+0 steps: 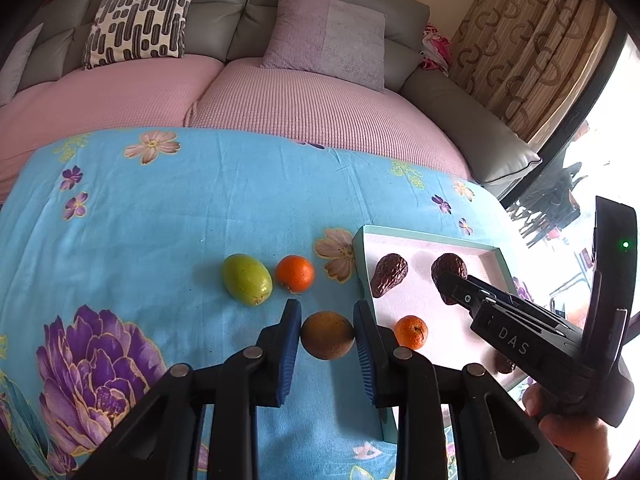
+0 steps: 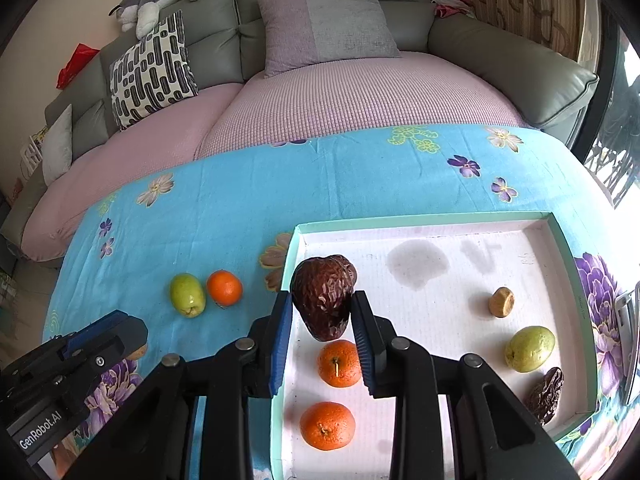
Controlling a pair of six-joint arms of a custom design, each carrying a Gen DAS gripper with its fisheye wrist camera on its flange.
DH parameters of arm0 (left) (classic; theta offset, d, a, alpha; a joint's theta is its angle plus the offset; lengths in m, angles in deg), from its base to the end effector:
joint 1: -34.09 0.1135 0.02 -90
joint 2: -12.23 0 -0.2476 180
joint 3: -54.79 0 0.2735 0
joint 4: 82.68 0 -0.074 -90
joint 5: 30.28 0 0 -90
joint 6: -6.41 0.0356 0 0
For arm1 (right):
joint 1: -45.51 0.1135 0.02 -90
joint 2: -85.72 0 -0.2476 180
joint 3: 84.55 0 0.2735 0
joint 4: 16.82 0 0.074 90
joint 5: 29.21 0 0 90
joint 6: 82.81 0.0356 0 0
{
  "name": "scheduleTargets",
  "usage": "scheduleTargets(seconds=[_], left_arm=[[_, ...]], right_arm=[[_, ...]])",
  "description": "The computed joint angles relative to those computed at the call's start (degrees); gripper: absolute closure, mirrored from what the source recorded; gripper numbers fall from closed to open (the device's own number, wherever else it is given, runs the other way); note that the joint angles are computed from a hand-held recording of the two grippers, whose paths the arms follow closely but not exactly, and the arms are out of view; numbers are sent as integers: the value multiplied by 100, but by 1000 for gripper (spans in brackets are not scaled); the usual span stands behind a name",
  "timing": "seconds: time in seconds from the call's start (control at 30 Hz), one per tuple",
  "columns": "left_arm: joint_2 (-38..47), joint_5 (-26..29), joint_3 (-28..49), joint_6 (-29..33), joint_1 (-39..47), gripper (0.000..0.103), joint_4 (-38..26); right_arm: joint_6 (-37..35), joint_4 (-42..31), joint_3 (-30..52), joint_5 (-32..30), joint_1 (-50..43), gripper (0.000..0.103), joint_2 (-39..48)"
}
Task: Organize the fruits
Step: 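Carry the date and the brown fruit over the white tray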
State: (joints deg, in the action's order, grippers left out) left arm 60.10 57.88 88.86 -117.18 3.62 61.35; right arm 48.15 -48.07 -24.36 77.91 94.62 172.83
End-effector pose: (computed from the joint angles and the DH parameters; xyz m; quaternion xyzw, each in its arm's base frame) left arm 0.1646 -0.0955 0.1482 -0.0311 0.9384 -0.1696 0.2995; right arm 0.2098 0.2262 0.1452 -0.0269 0.9515 0.0907 0.2929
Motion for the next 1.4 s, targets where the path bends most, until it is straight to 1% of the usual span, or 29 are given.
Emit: scheduleTargets(seconds=[0.27, 0.4, 0.57, 0.7, 1.03, 1.13, 1.4], left_arm=[[672, -169, 249, -143, -705, 74, 306], [1175, -290, 436, -206, -1113, 74, 490], [1746, -380, 665, -238, -1614, 74, 688], [2262, -449, 919, -263, -1998, 74, 796], [3101, -373, 1258, -240, -2389, 74, 915], [3264, -328, 1316, -236, -2442, 74, 928], [3358, -341, 1370, -247, -2533, 74, 876]], right_arm=[[297, -262, -602, 123, -541, 72, -629], [422, -568, -765, 338, -722, 72, -873], [464, -632, -1075, 316, -953, 72, -1295], [481, -822, -1142, 403, -1008, 72, -1466], [443, -874, -1443, 287, -1273, 72, -1842], [432, -823, -1481, 224, -1334, 72, -1804], [322, -307, -1494, -266, -1528, 72, -1140]])
